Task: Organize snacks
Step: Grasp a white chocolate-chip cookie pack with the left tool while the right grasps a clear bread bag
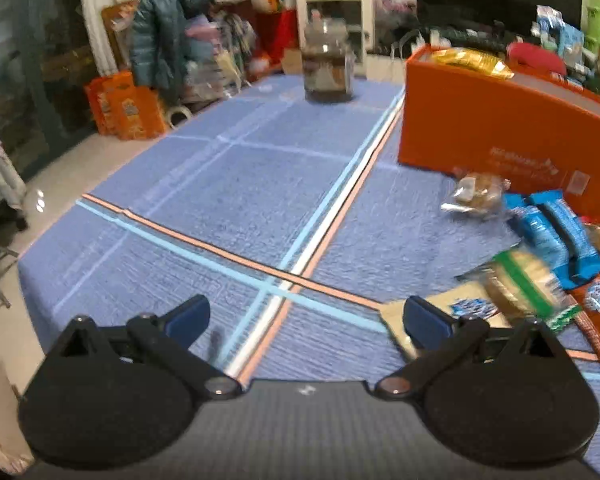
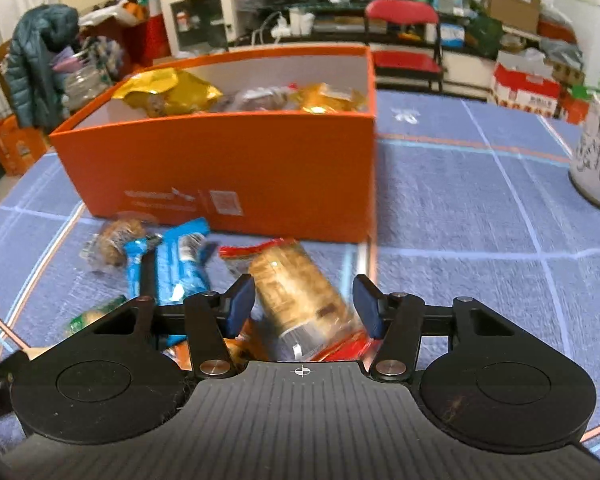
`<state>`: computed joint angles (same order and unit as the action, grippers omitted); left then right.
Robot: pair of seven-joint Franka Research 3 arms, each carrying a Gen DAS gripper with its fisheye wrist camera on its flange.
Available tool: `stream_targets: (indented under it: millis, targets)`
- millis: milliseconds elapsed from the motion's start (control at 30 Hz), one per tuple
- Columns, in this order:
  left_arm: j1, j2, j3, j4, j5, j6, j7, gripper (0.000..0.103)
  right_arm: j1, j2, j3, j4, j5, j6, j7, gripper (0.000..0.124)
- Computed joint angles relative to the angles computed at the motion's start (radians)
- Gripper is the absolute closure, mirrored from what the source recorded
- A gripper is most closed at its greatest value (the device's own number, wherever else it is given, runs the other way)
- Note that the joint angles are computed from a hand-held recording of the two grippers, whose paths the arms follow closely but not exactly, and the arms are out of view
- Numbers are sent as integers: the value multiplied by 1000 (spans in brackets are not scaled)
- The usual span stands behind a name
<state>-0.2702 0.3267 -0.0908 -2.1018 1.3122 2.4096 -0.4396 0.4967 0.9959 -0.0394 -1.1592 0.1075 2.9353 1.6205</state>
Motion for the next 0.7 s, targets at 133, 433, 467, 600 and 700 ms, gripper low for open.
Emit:
stream_targets:
  millis: [133, 433, 467, 600, 700]
  targets:
    - [11, -26, 7, -17, 36, 17, -2, 0, -18, -16, 21, -34, 8, 19, -29, 80]
    - [32, -26, -10, -9, -72, 129, 70, 0, -30, 18, 33, 27, 23, -36, -51, 74]
    - [27, -27, -8, -9, -76, 125, 67, 0, -32, 19, 36, 27, 26, -37, -51, 74]
    - [19, -34, -5, -17, -101, 126, 53, 0, -36, 26, 34, 41, 28, -65, -44, 78]
    - [8, -57, -3, -47, -85, 109, -6, 0, -41, 25, 39, 38, 26, -63, -54, 86]
